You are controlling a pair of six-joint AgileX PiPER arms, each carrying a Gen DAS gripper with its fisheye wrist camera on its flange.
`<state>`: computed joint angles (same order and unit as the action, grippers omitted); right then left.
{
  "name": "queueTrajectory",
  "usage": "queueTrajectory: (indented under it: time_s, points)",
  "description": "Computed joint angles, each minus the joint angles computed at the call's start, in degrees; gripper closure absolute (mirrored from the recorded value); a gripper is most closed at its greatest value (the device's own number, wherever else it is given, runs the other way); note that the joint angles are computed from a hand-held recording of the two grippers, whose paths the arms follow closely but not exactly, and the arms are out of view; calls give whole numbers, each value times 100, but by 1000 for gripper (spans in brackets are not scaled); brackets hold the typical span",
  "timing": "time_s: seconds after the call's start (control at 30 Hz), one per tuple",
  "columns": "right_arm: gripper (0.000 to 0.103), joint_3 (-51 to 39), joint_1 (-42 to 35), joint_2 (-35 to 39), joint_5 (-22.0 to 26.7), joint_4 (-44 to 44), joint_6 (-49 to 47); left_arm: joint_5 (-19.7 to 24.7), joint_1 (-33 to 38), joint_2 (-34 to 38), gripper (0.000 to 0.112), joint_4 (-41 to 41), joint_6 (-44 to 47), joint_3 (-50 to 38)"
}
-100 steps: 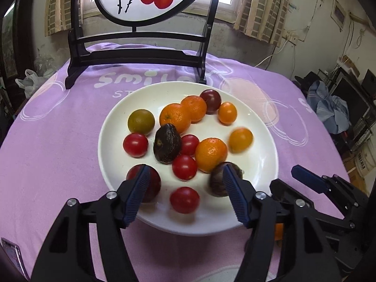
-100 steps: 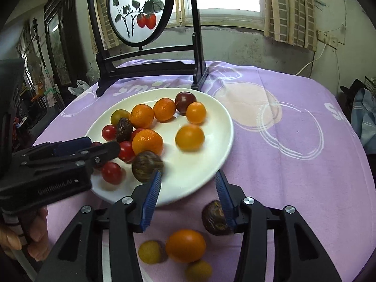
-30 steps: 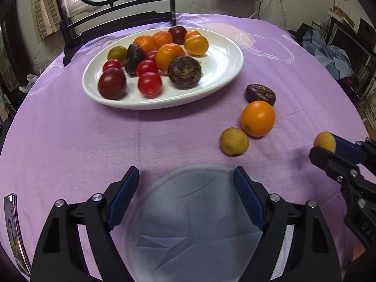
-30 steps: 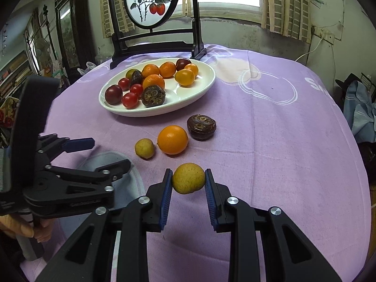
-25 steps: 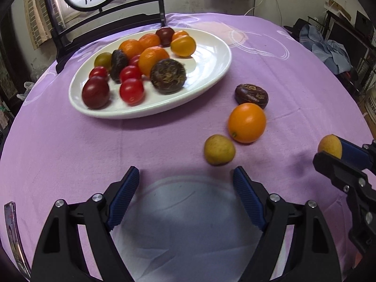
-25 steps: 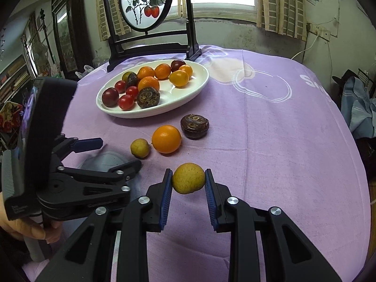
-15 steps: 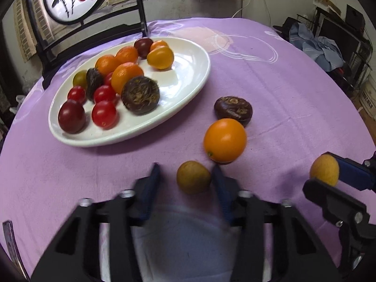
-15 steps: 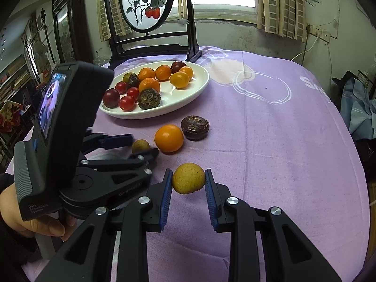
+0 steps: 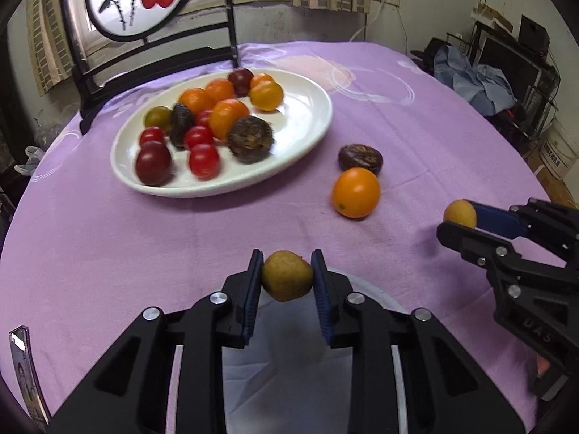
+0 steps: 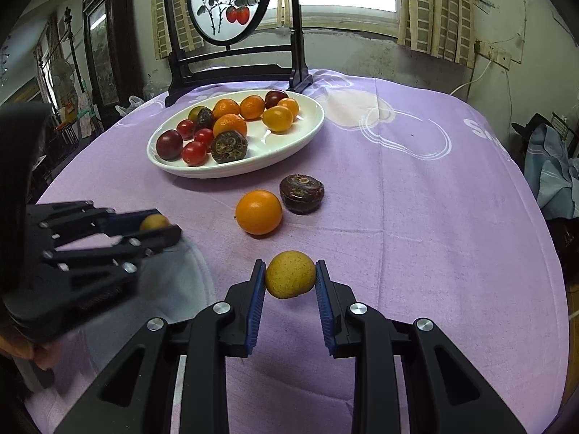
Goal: Organize fruits
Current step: 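Lower both yellow fruits onto the plate and open both grippers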
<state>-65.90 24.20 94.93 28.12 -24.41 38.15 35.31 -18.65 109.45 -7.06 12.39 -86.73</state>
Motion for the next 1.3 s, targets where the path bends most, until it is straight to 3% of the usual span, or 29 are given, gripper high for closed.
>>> queueTrajectory:
  time_s: [0.17, 0.33, 0.5, 0.63, 0.73, 0.8, 0.97, 1.03, 1.1, 1.2, 1.3]
  points:
    - [75, 21, 4, 21, -178, 250, -176, -66, 363, -181, 86, -374, 272, -25]
    - [75, -135, -31, -2, -318, 387, -128, 494, 618, 315, 86, -587, 101, -1191]
    - [75, -1271, -7, 461, 321, 340, -300, 1144, 649, 1095, 86, -299, -602, -2900]
    - [75, -2711, -48, 1261, 922, 525, -730, 2069, 756, 2096, 86, -58, -1070, -4810]
    - [75, -3767, -79, 1995, 1272, 560, -816, 2386, 772, 2639, 86, 283, -1391, -5681]
    - [75, -4416, -151, 2486, 1480, 837, -874, 2245, 841, 2701, 86, 197, -1431, -5600]
    - [75, -5933, -235, 3538, 2073, 1399, -1074, 2464, 914, 3098, 86, -105, -1177, -6041]
    - [70, -6343, -298, 3813, 2273, 1628, -1034, 2573, 886, 3265, 86, -70, -1184, -6263]
    - [56, -6107, -339, 3762, 2011, 1745, -931, 2712, 870, 3431, 86, -78, -1215, -6493]
    - [55, -5429, -345, 3496, 1464, 1692, -812, 2085, 876, 3042, 80, -283, -1094, -5610]
    - [55, -5266, -414, 3408, 1450, 1881, -941, 1628, 840, 2766, 63, -171, -1195, -5008]
